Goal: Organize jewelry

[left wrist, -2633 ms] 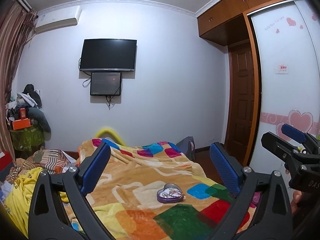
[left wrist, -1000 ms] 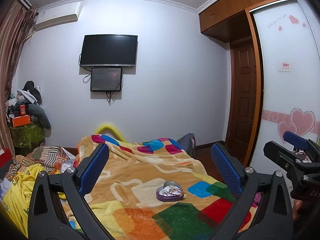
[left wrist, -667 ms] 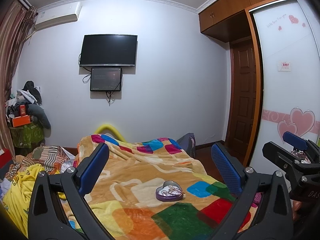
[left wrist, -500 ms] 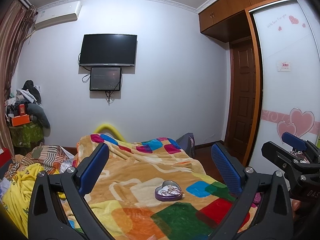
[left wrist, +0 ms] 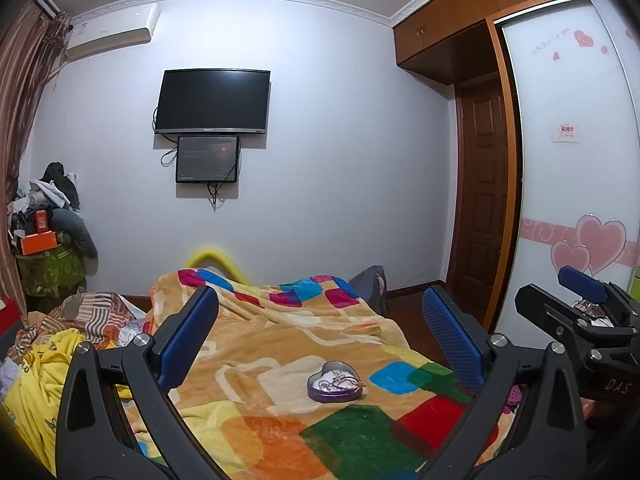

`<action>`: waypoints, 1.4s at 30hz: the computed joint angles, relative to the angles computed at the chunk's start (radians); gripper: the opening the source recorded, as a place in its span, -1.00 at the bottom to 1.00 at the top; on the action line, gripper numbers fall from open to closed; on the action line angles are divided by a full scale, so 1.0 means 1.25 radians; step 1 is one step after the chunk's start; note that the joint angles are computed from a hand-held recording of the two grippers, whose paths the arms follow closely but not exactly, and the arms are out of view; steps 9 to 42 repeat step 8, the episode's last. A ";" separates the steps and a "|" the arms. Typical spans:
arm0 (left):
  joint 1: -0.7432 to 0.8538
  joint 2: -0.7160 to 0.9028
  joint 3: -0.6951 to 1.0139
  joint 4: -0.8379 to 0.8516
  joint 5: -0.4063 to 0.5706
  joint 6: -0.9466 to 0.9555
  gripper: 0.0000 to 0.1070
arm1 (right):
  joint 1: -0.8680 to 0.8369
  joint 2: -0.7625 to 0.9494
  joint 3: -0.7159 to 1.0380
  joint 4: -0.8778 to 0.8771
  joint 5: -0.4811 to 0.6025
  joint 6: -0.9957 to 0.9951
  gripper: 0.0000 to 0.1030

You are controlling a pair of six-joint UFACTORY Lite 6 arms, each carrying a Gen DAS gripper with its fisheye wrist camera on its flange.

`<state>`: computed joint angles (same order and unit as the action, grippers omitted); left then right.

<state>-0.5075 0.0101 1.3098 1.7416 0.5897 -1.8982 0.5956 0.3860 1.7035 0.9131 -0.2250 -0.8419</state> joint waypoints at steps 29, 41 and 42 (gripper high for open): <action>0.000 0.008 0.003 0.004 0.002 -0.003 0.92 | -0.002 0.019 0.023 0.053 0.010 -0.046 0.97; 0.000 0.008 0.003 0.004 0.002 -0.003 0.92 | -0.002 0.019 0.023 0.053 0.010 -0.046 0.97; 0.000 0.008 0.003 0.004 0.002 -0.003 0.92 | -0.002 0.019 0.023 0.053 0.010 -0.046 0.97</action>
